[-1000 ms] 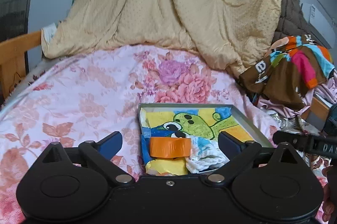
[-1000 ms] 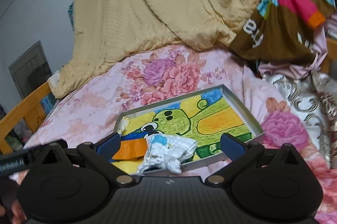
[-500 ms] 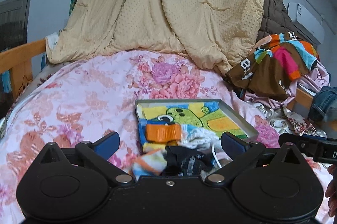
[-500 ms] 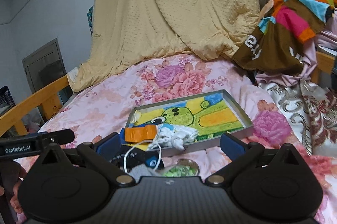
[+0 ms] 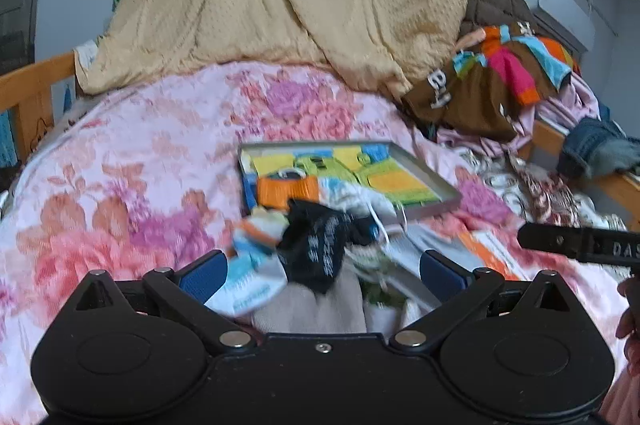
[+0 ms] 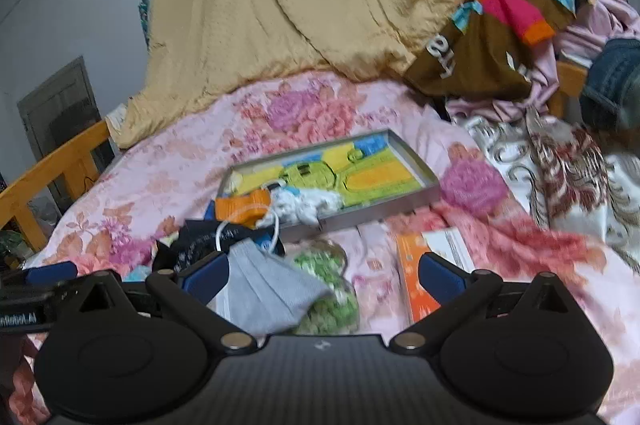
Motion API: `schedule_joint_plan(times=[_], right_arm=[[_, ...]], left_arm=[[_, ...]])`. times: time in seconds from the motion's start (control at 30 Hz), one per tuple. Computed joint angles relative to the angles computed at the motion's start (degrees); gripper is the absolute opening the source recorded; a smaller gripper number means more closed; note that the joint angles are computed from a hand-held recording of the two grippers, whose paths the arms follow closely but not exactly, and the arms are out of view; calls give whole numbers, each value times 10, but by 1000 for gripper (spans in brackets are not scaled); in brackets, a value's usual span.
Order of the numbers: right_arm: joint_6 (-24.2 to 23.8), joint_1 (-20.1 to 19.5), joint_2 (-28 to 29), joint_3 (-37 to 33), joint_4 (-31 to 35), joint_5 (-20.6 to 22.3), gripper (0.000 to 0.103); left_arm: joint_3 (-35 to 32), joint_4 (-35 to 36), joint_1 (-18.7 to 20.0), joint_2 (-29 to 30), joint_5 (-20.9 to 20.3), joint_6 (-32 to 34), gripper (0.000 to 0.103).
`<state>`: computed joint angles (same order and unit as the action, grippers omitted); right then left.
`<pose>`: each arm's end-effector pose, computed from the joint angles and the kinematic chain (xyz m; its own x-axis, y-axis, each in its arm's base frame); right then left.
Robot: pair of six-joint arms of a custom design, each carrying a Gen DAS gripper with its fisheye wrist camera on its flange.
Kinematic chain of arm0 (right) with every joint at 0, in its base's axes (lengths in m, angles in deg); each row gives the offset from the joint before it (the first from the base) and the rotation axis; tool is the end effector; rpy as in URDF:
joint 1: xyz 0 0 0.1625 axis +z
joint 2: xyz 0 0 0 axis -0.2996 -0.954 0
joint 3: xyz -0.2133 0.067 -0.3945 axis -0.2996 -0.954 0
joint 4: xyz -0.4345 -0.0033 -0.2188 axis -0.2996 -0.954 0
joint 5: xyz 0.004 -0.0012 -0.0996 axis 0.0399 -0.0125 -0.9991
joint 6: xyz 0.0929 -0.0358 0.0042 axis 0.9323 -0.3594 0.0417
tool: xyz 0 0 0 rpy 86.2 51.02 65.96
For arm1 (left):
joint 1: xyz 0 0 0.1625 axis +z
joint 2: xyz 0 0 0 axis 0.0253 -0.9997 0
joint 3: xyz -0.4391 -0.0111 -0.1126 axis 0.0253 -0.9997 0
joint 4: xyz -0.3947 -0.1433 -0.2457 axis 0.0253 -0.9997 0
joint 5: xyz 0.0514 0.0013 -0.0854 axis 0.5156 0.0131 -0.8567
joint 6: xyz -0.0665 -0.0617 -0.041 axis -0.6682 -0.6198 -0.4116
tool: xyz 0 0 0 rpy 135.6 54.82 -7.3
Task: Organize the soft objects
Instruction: 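Withdraw both tools from the tray back over the pile of soft items, then grasp the white foam strip with the left tool while the right tool grasps the grey face mask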
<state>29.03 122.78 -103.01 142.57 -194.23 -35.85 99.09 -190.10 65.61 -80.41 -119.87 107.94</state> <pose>0.2452 -0.5907 0.0861 -0.8245 0.0443 0.5641 -0.4696 0.5027 -0.7258 -0.0818 -0.6352 0.2349 -0.7776 0.3149 -0.5442 0.6230 0.5024 -0.5995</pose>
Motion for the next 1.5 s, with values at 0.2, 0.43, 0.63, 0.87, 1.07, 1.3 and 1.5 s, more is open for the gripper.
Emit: schedule_joint_plan(times=[0.2, 0.43, 0.63, 0.87, 1.07, 1.3, 1.5], right_arm=[[9, 0, -8, 15, 11, -18, 103], [33, 0, -15, 15, 59, -46, 103], [27, 3, -11, 7, 101, -63, 103], [28, 4, -8, 2, 119, -73, 103], [35, 4, -6, -6, 149, -87, 103], [40, 3, -3, -12, 164, -92, 103], [89, -8, -17, -19, 228, -77, 103]], left_arm=[[17, 52, -1, -11, 12, -4, 102], [29, 83, -3, -16, 11, 5, 102], [32, 108, -6, -14, 13, 22, 102], [29, 131, -7, -12, 25, 23, 102], [28, 137, -10, -8, 26, 31, 102], [24, 147, -9, 1, 19, 44, 102], [19, 159, -4, 8, 0, 35, 102]])
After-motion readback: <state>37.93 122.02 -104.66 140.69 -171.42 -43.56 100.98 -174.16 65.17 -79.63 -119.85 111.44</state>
